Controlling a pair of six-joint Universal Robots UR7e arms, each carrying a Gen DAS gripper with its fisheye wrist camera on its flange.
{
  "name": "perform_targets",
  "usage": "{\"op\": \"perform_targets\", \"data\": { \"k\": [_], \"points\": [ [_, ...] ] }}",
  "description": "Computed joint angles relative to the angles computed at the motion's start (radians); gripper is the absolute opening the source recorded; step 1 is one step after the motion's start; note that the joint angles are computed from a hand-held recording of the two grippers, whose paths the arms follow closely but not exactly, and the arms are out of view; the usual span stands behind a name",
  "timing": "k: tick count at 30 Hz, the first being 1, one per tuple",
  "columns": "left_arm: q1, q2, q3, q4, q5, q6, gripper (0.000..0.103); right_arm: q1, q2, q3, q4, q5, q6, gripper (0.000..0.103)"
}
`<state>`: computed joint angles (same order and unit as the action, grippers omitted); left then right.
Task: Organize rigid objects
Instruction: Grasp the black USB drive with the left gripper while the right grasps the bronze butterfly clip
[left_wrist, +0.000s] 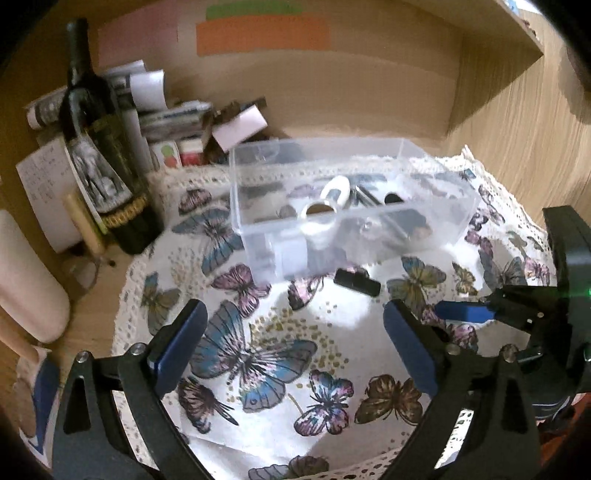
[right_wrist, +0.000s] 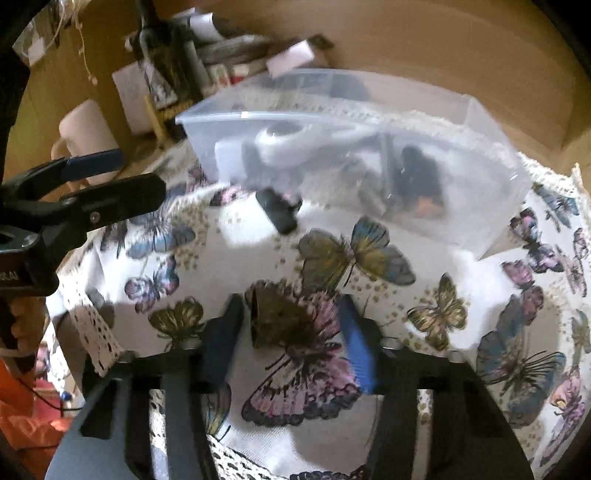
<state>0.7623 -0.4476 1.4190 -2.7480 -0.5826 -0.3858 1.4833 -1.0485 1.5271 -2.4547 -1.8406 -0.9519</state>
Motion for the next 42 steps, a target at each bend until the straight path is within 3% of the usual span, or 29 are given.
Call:
{"op": "perform_targets", "data": {
  "k": [2, 14, 25, 29, 42],
  "points": [
    [0.01, 0.007, -0.017, 0.038, -0.025, -0.021, 0.097, -0.001, -0.004, -0.001, 0.002, 0.007, 0.003, 0.027],
    [0.072, 0.096, -0.217, 0.205, -0.166, -0.061, 0.097, -0.026, -0.014, -0.067, -0.032, 0.079, 0.049, 0.026],
    [0.077, 0.191, -0.375, 0.322, -0.15, -0.019, 0.066, -0.042, -0.004, -0.121, -0.031, 0.127, 0.076, 0.026],
    [0.069, 0.207, -0.386, 0.315, -0.132, 0.03, 0.044, -0.044, -0.001, -0.129, -0.031, 0.14, 0.08, 0.026],
    [0.04, 0.142, -0.279, 0.168, -0.124, 0.06, 0.044, -0.036, -0.008, -0.127, -0.067, 0.174, 0.082, 0.026]
  ]
}}
